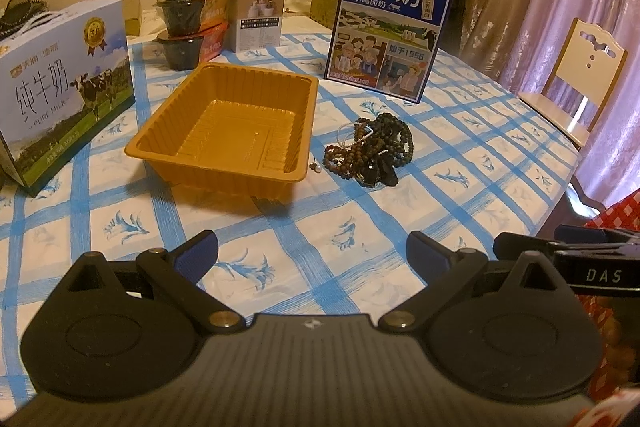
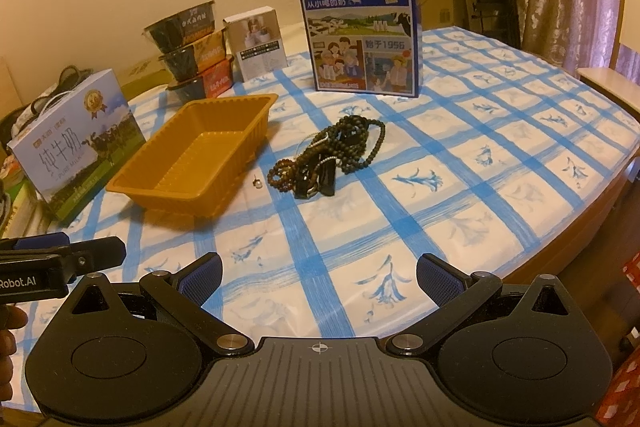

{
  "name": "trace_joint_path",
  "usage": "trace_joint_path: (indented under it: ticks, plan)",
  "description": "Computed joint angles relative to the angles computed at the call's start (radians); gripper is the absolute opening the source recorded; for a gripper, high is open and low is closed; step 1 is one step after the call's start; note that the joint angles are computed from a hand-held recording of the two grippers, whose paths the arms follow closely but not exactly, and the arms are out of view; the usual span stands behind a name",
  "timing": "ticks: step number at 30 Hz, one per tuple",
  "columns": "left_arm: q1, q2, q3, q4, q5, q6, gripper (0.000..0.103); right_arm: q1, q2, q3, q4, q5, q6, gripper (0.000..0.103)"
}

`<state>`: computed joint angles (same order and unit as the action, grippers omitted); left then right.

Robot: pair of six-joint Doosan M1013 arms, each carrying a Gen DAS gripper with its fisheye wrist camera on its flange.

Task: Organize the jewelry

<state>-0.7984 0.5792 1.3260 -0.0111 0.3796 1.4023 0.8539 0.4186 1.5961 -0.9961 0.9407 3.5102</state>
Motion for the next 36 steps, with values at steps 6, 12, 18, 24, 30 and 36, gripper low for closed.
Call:
trace_joint_path:
  ticks: [6,12,18,24,30,36]
  plan:
    - [0.014,0.021,-0.014,0.009,-0.002,-0.039,0.1,-0.017,0.006,0.004,0.02,-0.03,0.023,0.103]
    - [0.04,0.05,-0.023,0.097,-0.045,-0.17,0.097,-0.048,0.008,0.033,-0.017,-0.103,0.091,0.103]
    - [0.063,0.097,-0.046,0.325,-0.093,-0.42,0.096,-0.085,0.026,0.038,-0.074,-0.178,0.144,0.103]
    - [0.093,0.147,-0.101,0.328,-0.099,-0.444,0.093,-0.11,0.071,0.015,-0.151,-0.168,0.189,0.103]
    - [0.113,0.202,-0.16,0.459,-0.149,-0.612,0.09,-0.138,0.113,-0.025,-0.123,-0.166,0.085,0.103]
    - [0.133,0.264,-0.244,0.374,-0.155,-0.59,0.08,-0.161,0.132,-0.032,-0.132,-0.199,0.078,0.103]
